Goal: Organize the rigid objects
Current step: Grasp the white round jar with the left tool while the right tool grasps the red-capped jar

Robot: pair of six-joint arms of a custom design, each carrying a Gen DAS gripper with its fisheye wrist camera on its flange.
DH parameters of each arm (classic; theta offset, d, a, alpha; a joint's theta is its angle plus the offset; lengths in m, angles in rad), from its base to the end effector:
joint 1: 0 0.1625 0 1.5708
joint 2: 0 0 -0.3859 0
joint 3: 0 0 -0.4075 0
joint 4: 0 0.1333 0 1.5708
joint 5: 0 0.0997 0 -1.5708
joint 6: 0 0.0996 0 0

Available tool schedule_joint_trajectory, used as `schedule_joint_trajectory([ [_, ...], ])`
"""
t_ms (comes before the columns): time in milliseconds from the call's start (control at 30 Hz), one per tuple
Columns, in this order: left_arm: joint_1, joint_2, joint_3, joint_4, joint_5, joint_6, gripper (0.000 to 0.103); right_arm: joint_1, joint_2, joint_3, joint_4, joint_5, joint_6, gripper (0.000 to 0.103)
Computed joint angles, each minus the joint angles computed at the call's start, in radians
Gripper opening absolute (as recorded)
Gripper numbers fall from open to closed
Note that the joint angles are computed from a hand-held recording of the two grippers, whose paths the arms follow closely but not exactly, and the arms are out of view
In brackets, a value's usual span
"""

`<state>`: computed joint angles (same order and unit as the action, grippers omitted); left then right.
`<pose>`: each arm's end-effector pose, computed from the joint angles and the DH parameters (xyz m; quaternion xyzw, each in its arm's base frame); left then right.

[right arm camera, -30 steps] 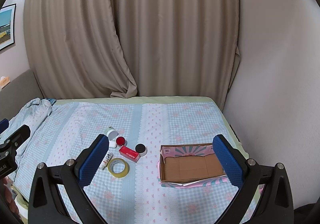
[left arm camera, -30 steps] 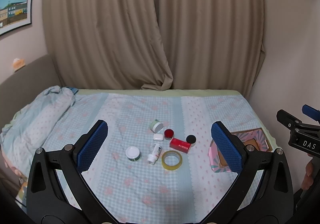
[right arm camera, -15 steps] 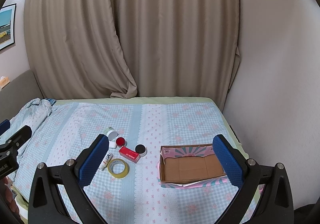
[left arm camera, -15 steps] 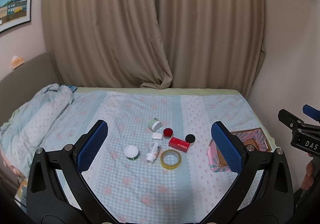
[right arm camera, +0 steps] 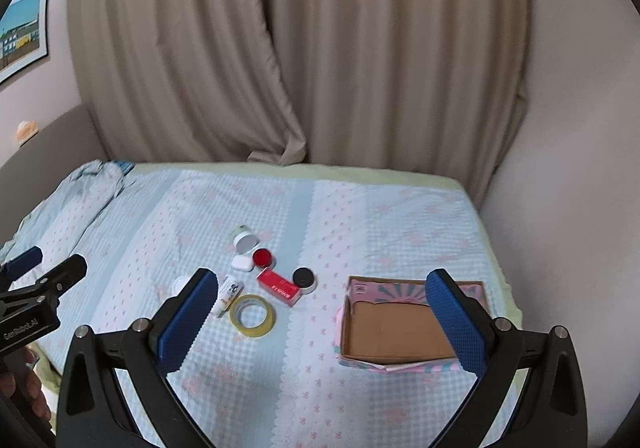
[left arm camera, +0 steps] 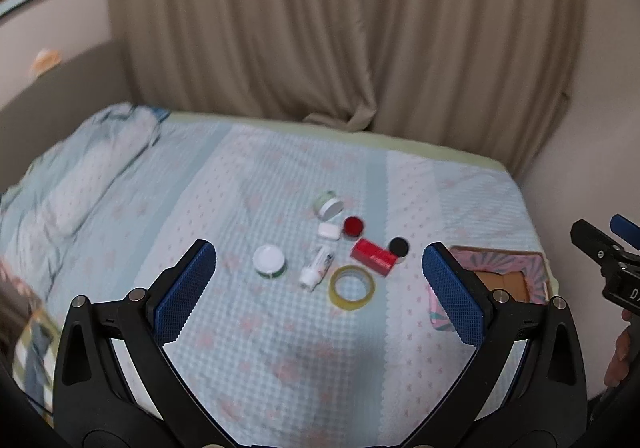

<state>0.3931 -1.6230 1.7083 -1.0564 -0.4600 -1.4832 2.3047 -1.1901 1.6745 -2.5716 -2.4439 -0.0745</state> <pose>-0.3242 -0.3754 0.4204 0.0304 0.8260 -0.4295 0.3637 0.4591 -0.4239 0.3246 0.2453 -0.8480 0.3513 0.3119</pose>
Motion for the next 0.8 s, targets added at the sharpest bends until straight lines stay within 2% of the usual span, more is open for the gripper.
schedule_joint_trajectory([
  [200,0.128,0.036,0.001,0.021,-0.009,-0.105,0.102,-0.098,0.105,-0.081,-0.008,0.138,-0.142,0.103],
  [333,0.233,0.041,0.042,-0.095,0.006,-0.051,0.102,-0.157,0.196,-0.153,-0.005,0.194,-0.231,0.103],
  [567,0.434,0.089,0.110,-0.451,0.008,0.208,0.102,-0.239,0.420,-0.344,0.016,0.223,-0.356,0.103],
  [700,0.561,0.156,0.125,-0.713,-0.009,0.422,0.102,-0.281,0.559,-0.476,0.083,0.234,-0.410,0.103],
  [800,0.641,0.216,0.116,-0.849,-0.033,0.529,0.102,-0.312,0.668,-0.593,0.174,0.227,-0.412,0.103],
])
